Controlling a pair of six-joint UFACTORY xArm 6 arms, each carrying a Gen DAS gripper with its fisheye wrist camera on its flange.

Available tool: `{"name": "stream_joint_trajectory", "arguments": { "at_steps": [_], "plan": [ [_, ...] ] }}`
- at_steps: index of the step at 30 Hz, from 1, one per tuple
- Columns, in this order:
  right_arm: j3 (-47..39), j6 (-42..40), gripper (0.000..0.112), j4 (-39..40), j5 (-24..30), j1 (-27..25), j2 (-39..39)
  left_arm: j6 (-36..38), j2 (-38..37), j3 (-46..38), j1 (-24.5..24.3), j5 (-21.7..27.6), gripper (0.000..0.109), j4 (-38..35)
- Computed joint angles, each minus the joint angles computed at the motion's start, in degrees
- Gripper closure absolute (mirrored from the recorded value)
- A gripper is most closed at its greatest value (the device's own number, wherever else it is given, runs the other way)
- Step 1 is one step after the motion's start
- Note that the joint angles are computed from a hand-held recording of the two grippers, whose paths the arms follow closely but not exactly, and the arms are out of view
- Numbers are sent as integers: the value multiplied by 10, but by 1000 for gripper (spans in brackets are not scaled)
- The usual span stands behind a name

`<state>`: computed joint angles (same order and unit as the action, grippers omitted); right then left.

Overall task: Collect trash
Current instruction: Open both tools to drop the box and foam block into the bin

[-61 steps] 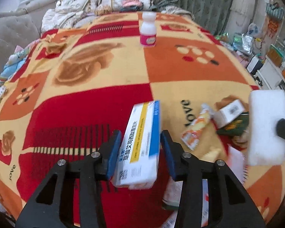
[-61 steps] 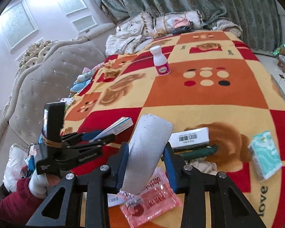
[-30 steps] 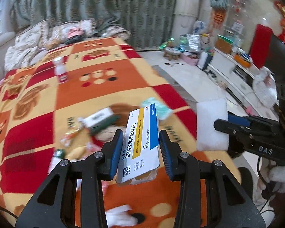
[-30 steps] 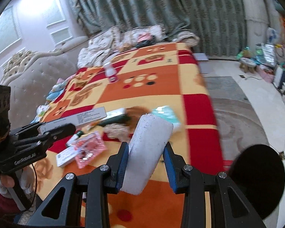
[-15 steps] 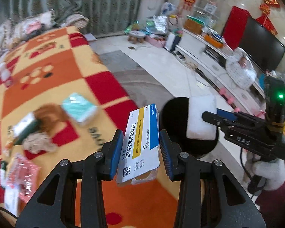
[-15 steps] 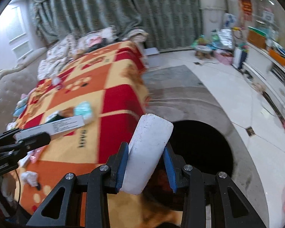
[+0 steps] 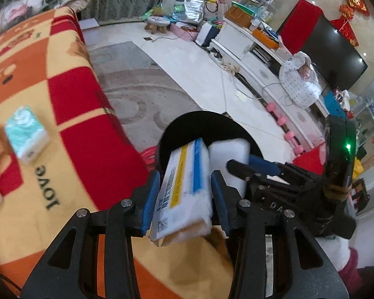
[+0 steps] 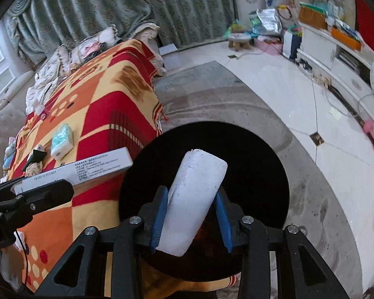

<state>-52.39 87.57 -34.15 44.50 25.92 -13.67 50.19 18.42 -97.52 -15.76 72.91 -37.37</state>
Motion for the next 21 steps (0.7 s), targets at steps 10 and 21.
{"name": "stream_joint_trajectory", "arguments": {
  "at_steps": [10,21],
  "plan": [
    [12,-6,68,25,-17,-2,0,15,-7,2,7,-12,53,20],
    [-92,-31,68,8,16,42,75,47,-53,62,60,-126,53,20]
  ]
}}
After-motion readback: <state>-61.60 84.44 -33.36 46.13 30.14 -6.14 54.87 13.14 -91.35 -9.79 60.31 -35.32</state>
